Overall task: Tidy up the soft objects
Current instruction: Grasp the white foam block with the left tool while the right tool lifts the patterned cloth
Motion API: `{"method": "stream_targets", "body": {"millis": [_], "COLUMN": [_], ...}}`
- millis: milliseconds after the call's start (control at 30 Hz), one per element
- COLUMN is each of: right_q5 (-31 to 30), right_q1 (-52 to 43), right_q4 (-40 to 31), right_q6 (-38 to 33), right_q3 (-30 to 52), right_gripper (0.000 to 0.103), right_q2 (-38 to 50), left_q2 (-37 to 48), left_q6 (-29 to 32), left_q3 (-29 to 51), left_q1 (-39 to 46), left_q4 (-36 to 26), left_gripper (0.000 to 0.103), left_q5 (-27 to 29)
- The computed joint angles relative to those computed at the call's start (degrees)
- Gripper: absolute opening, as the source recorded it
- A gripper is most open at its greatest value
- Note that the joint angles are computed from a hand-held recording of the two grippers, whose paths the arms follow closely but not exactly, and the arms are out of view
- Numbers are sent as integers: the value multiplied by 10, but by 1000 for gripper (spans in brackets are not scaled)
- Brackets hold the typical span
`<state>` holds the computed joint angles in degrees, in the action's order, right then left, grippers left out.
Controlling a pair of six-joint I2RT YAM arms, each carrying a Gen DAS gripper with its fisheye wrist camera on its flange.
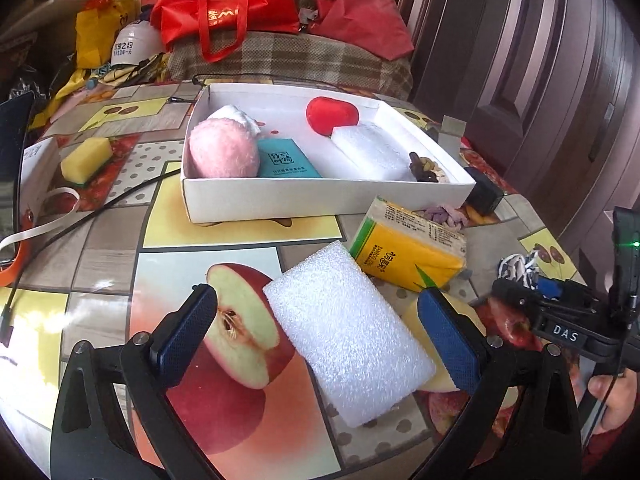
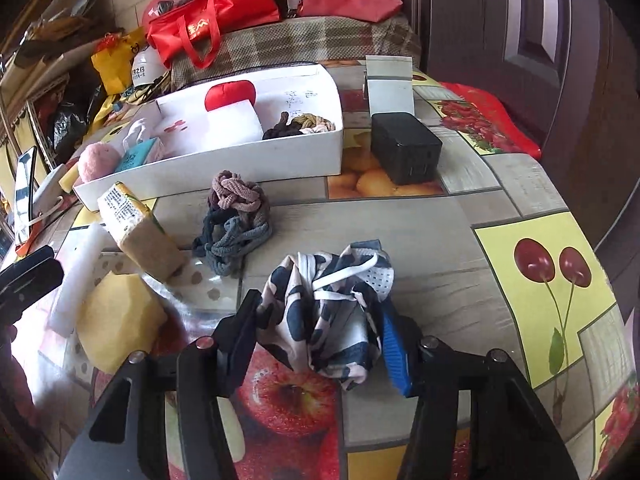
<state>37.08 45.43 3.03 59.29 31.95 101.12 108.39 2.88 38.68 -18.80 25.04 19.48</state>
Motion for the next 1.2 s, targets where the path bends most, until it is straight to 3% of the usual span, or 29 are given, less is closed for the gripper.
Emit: {"method": "stream_targets", "body": {"millis": [67, 100, 167, 200, 233, 333, 433, 533, 633, 733, 767, 867, 933, 1200], "right_q5": [-1, 1, 0, 0, 0, 6, 20, 55, 99, 178, 215, 286, 307, 279], "right_q1": [-2, -2, -2, -2, -2, 1, 8, 29, 57, 106, 128, 162, 159, 86], "right_q4": [1, 1, 3, 5, 5, -1, 3, 12, -8, -2, 3, -16, -30, 116], "right_q6": [3, 7, 10, 11, 11, 16, 29, 47, 64, 71, 75, 81, 77, -81], "right_q3": [-2, -5, -6, -8, -8, -6, -17, -34, -29, -35, -39, -27, -9, -11], "right_gripper": [56, 56, 56, 56, 56, 56, 54, 54, 54, 54, 54, 54, 54, 54], "right_q2": [-3, -6, -7, -8, -8, -8, -20, -38, -43, -53, -56, -48, -35, -11], "left_q2": [19, 30, 39, 40, 40, 30, 6, -31, -51, -18, -9, -3, 11, 49], "left_q6": [8, 18, 27, 35, 45, 60, 60, 65, 65, 58, 57, 61, 49, 24], "left_q3": [29, 44, 57, 58, 60, 47, 12, -45, -121, -175, -177, -142, -125, -53], "left_q1": [-11, -13, -6, 1, 4, 23, 47, 57, 51, 54, 51, 44, 37, 13], "left_q4": [-37, -60, -80, -83, -91, -88, -42, 55, 229, 434, 461, 414, 421, 389], "left_gripper": [92, 78, 71, 61, 57, 53, 52, 52, 53, 53, 53, 53, 53, 53], "left_q5": [-7, 3, 30, 54, 64, 100, 124, 114, 76, 63, 56, 36, 16, -44]}}
